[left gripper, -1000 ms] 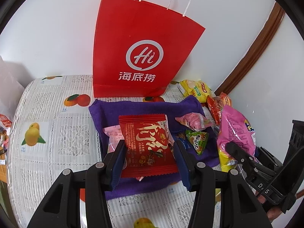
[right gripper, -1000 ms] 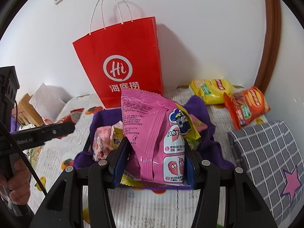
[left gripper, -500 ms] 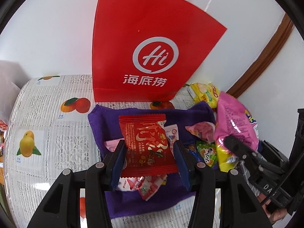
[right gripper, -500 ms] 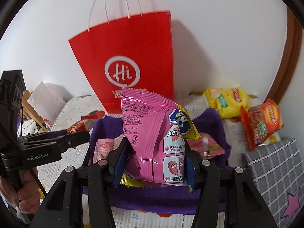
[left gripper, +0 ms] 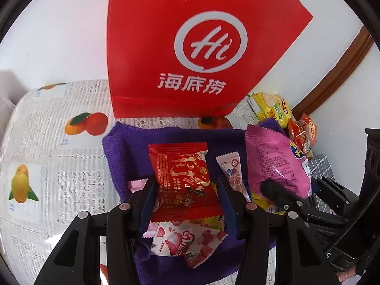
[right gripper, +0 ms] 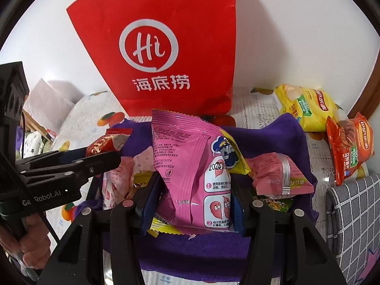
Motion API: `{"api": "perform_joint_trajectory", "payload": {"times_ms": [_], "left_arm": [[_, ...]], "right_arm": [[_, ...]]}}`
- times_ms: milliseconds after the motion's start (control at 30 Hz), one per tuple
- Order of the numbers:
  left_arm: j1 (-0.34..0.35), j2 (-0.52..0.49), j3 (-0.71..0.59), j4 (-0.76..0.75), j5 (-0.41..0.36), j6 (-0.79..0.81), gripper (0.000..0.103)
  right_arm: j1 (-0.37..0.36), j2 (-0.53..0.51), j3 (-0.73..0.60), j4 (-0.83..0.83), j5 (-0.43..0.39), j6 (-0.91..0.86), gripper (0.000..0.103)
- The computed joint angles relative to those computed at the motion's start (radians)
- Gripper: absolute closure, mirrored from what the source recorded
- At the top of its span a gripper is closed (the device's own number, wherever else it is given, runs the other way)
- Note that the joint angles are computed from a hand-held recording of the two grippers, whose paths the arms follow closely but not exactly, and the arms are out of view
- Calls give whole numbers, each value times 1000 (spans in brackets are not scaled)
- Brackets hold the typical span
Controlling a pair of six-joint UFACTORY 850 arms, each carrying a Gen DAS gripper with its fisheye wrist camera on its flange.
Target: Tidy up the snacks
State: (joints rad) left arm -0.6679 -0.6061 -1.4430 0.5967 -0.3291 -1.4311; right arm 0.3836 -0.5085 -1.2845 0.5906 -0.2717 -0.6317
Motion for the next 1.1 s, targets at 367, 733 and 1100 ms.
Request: {"api": "perform_joint_trajectory", "payload": {"times_ms": [367,733,1100], "left_arm": [[-1,-42,-37,-77,-29,66,55],[4,-63,-59,-138,-32,120,54],[0,-22,-36,-114,-35,95,37]], "right_arm": [[-11,-35,-37,-130,-44,108,50],[-1,-41,-40,-198,-45,164,30],[-26,56,23,90,-48,-107,30]]}}
